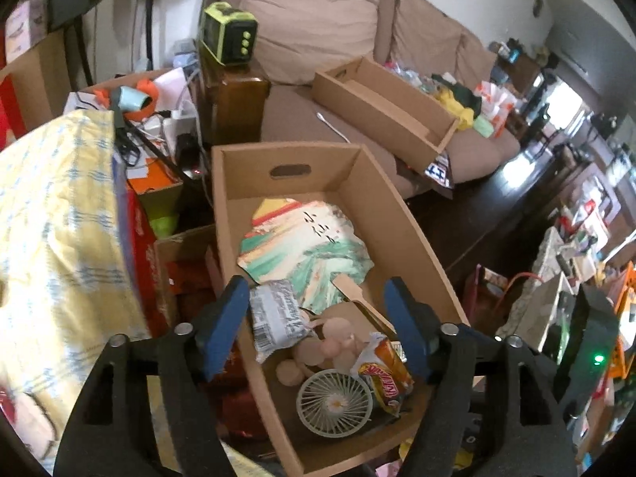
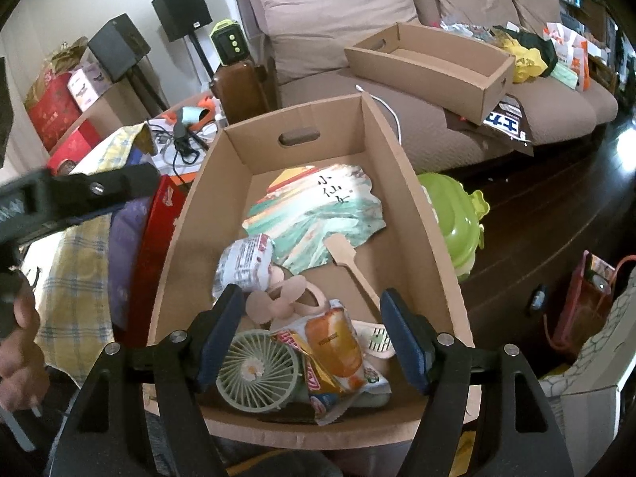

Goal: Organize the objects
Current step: 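Withdraw both grippers from the box back toward the table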

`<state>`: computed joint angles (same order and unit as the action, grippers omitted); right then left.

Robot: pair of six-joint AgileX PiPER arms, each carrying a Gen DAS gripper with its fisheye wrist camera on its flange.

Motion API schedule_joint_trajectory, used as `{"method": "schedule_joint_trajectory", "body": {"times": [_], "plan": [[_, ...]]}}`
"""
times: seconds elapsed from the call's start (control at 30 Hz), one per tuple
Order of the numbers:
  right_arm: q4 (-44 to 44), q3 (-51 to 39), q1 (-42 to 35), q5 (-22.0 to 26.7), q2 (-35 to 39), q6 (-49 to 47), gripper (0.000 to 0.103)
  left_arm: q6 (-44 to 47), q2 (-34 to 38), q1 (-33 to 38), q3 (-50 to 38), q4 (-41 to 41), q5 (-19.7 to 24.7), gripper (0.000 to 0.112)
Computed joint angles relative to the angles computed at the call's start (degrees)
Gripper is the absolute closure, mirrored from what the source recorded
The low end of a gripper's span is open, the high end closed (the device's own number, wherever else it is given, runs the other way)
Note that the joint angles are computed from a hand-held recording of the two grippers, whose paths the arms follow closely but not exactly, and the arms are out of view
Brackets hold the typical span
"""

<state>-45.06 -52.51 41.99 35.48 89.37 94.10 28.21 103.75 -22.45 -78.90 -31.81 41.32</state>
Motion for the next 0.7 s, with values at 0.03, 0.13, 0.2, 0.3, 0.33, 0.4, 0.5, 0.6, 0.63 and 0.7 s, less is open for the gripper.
{"method": "schedule_joint_trajectory", "body": {"times": [0.03,0.13,0.2,0.3,0.33,0.4,0.5,0.6,0.63,0.7], "plan": [[-0.07,0.02,0.18,0.07,0.02,0.19,0.030,-0.18,-0.05,0.56,-0.57,0.28,0.87,0.038],[0.55,-0.42,0.38,0.29,0.50,-0.55,0.030,0.77,0.86,2.93,-4.25,1.18,6.23,0.031],[0.71,-0.55,0.53,0.40,0.50,-0.94,0.030,2.55,0.90,4.94,-5.95,0.98,8.93,0.031],[0.44,-0.76,0.73,0.57,0.56,-0.78,0.030,3.35,0.35,7.84,-7.23,2.35,10.98,0.030],[0.42,-0.74,0.74,0.39,0.58,-0.76,0.030,3.84,0.18,8.91,-7.80,2.83,11.99,0.030],[0.59,-0.96,0.88,0.52,0.84,-0.98,0.030,5.32,-0.51,11.31,-8.29,2.89,13.82,0.030],[1.11,-1.32,0.99,0.66,1.02,-1.77,0.030,8.68,-2.86,16.46,-6.55,-0.72,15.39,0.030],[0.42,-1.77,1.72,1.76,0.57,-1.59,0.030,12.84,-4.84,23.25,-5.38,-5.05,18.43,0.029],[0.12,-1.91,1.90,2.03,0.44,-1.45,0.030,13.68,-5.27,25.85,-5.78,-5.32,19.81,0.029],[-0.83,-2.03,2.31,2.52,0.05,-0.86,0.030,14.08,-4.90,28.89,-7.98,-4.70,22.17,0.029]]}}
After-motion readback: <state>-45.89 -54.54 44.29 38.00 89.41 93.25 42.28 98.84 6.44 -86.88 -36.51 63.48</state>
